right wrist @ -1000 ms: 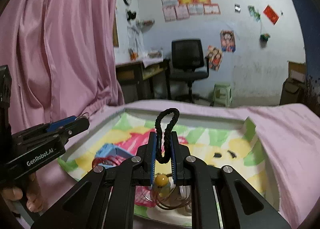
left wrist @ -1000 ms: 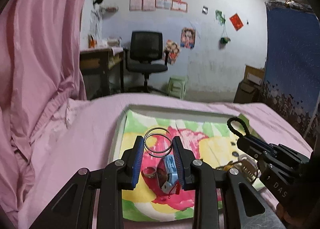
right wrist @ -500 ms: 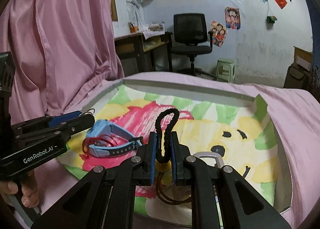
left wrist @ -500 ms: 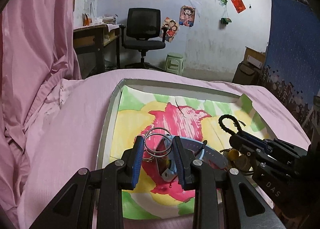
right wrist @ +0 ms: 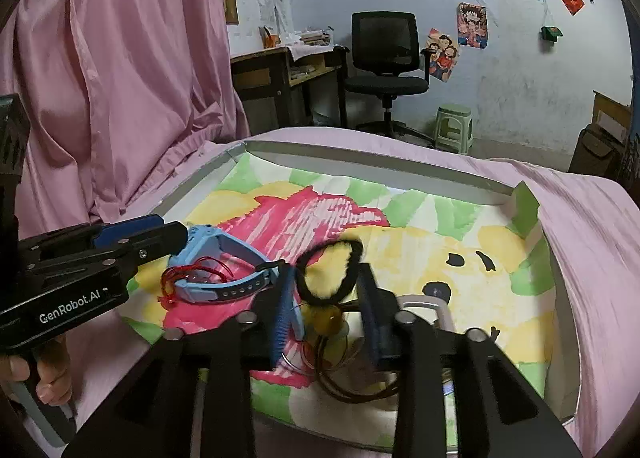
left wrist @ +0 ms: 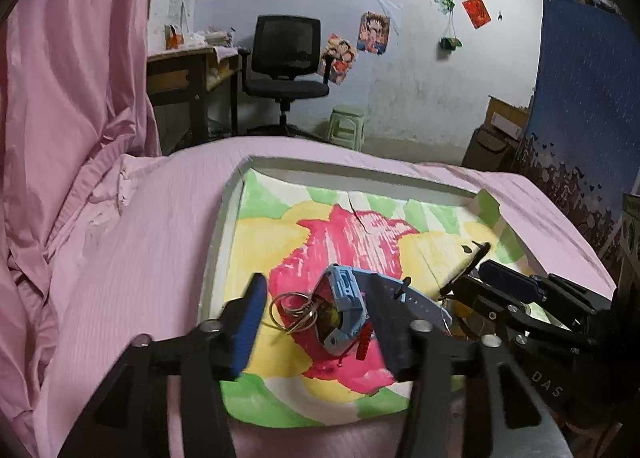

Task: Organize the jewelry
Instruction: 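Carry the rings and hair tie into the tray and open both tools, then withdraw both tools from the tray back over the bed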

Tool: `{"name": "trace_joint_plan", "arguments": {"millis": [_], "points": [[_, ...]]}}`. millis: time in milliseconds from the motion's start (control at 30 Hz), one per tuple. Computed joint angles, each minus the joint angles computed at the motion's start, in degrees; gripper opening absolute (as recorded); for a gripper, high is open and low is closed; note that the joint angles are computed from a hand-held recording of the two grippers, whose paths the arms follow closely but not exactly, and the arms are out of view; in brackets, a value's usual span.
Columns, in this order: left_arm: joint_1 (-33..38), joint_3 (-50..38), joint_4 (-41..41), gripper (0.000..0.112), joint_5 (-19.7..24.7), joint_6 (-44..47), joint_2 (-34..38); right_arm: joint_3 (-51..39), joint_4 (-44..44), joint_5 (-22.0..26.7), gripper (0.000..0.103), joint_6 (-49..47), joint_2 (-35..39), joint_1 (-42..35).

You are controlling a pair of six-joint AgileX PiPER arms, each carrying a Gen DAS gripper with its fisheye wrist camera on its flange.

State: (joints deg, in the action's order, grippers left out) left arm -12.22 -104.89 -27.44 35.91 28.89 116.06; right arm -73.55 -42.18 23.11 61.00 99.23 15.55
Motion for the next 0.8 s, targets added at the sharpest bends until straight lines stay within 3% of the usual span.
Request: {"name": "trace_joint_plan", "arguments": {"millis": [133, 233, 400, 567, 800], "points": [[0.5, 3.5, -3.4, 0.051, -2.5, 3.0, -2.2, 1.9, -4.4, -0.6, 0.031, 4.7, -1.3, 0.5], [1.0, 6.3, -6.5, 0.060, -4.5, 5.8, -3.9, 4.3, -11.0, -1.3, 0.031, 11.8, -3.0, 1.0], [2.0, 13.4, -16.0, 0.073, -9.0, 14.2, -8.7, 9.2, -27.0, -1.2, 0.044, 28.3, -7.0, 2.5], [2.6, 20.4, -26.2, 0.080, -11.7, 23.7, -13.6, 15.5, -43.0, 2.6, 0.055, 45.7, -12.9, 5.0], [2.8, 30.3, -40.6, 0.090, -14.5, 37.7, -21.1, 22.2, -50.1, 10.6, 0.069, 53.3, -20.6, 9.8]]}}
